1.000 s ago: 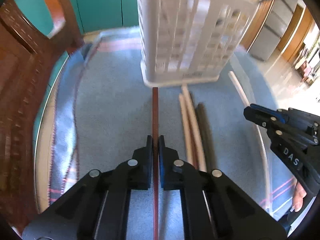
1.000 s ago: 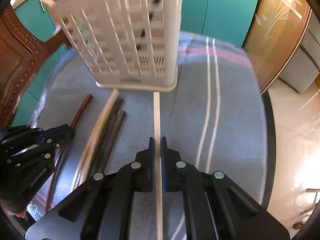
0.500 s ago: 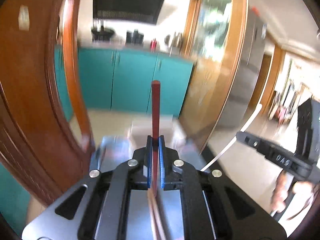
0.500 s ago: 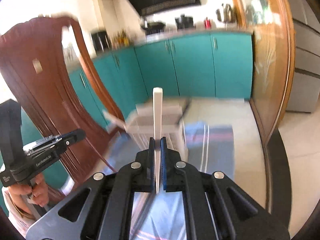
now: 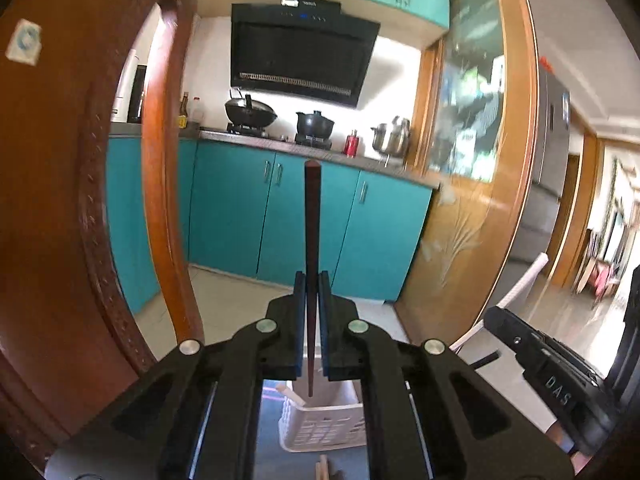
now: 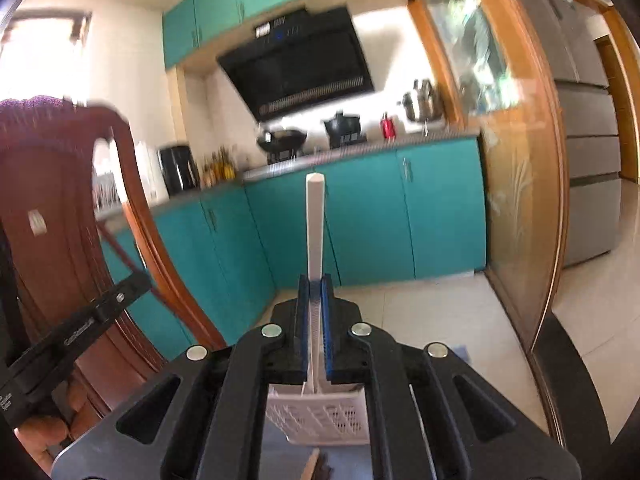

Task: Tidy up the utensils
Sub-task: 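Raise both chopsticks over the white holder and open both tools to drop them, then bring both open tools back down toward the chopsticks on the cloth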

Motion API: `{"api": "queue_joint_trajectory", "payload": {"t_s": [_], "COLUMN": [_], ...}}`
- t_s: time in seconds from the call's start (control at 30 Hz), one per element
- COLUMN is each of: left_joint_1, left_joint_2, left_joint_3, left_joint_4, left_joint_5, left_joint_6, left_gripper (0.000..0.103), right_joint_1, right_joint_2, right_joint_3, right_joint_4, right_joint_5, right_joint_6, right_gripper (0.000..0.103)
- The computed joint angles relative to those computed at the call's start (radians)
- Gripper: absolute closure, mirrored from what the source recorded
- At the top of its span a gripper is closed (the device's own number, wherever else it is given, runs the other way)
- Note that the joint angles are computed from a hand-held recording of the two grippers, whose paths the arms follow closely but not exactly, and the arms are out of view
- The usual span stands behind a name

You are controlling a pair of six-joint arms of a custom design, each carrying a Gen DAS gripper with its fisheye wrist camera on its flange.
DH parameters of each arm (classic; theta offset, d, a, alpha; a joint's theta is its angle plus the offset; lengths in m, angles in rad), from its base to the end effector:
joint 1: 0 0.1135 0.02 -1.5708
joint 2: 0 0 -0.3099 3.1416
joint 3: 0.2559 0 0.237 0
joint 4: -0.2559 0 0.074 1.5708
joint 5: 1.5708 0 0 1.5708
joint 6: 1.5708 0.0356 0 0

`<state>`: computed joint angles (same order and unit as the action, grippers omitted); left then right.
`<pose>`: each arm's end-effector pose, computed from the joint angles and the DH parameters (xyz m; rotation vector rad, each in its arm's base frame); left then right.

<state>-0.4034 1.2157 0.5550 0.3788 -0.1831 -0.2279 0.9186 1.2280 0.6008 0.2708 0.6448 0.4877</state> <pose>0.2185 -0.0862 0.2804 0.0350 1.8561 -0.2704 0.1582 0.1720 0.2836 0.0236 1.8681 0.3538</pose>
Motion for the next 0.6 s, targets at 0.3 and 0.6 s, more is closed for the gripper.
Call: {"api": "queue_joint_trajectory", "payload": {"t_s": [0.3, 0.6], "left_joint_1": [0.05, 0.022], "left_joint_2": [0.102, -0.125], "left_joint_3": [0.002, -0.123], "left_joint_4": [-0.017, -0.007], "left_joint_5": [0.102, 0.075], "left_joint_6": [-0.058, -0.034], "left_gripper": [0.095, 0.066], "right_joint_1": [0.006, 0.217], "right_joint_2": [0.047, -0.192], "right_joint_3": [-0.033, -0.112], "right_joint_4": [-0.008, -0.071], "right_joint_5": [0.004, 0.222], "right_joint_6": [0.032, 0.022], "right_gripper": [0.094, 0.066]}}
